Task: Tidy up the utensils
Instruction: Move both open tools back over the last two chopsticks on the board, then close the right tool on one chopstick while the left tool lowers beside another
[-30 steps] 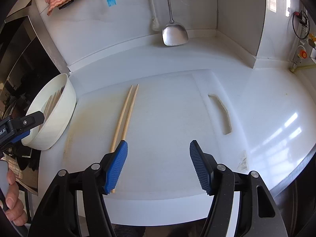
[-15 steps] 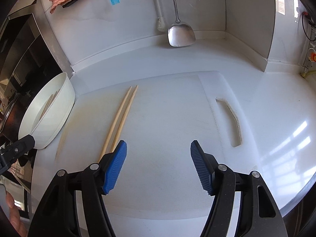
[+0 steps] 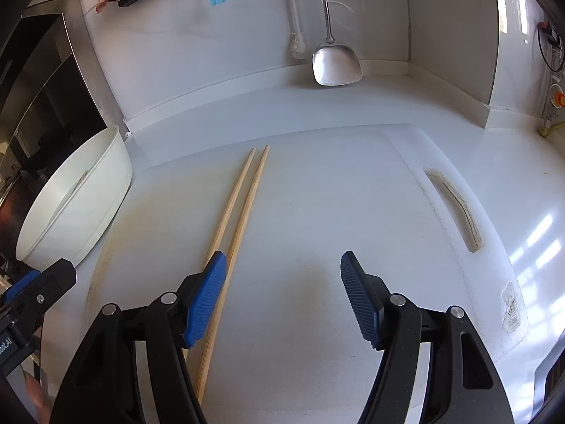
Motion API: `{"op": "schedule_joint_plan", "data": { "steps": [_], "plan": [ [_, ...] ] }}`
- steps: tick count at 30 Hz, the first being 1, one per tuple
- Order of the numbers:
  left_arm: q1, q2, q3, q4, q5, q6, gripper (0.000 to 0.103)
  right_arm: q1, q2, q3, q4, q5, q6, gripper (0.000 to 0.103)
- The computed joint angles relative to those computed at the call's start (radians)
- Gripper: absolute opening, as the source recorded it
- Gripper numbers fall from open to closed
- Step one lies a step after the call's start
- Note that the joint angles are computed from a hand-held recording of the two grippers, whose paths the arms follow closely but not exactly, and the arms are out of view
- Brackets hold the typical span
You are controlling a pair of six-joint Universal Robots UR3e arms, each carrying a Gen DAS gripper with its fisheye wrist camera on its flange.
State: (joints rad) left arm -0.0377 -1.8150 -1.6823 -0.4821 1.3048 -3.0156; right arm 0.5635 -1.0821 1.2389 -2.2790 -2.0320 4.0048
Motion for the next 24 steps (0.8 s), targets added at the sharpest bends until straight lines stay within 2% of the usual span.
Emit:
{"op": "schedule_joint_plan", "data": {
  "steps": [15, 18, 21, 22, 24],
  "plan": [
    [0.025, -0.007, 0.0, -0.036, -0.038, -0.001, 0.096, 0.023, 0.104, -0.146, 0.11, -0.048, -0.036, 0.064],
    [0.025, -0.008, 0.003, -0.038, -0.039, -0.003, 0.096, 0.036, 0.153, -0.226, 0.18, -0.083, -0.059, 0.064],
    [0.025, -0.01, 0.008, -0.041, -0.039, -0.003, 0.096, 0.04, 0.16, -0.222, 0.156, -0.096, -0.093, 0.063],
    [0.024, -0.012, 0.01, -0.043, -0.038, -0.003, 0.096, 0.039, 0.156, -0.213, 0.145, -0.095, -0.102, 0.062],
    [0.023, -0.009, 0.008, -0.042, -0.038, -0.003, 0.096, 0.038, 0.143, -0.183, 0.108, -0.088, -0.122, 0.046]
  ]
}}
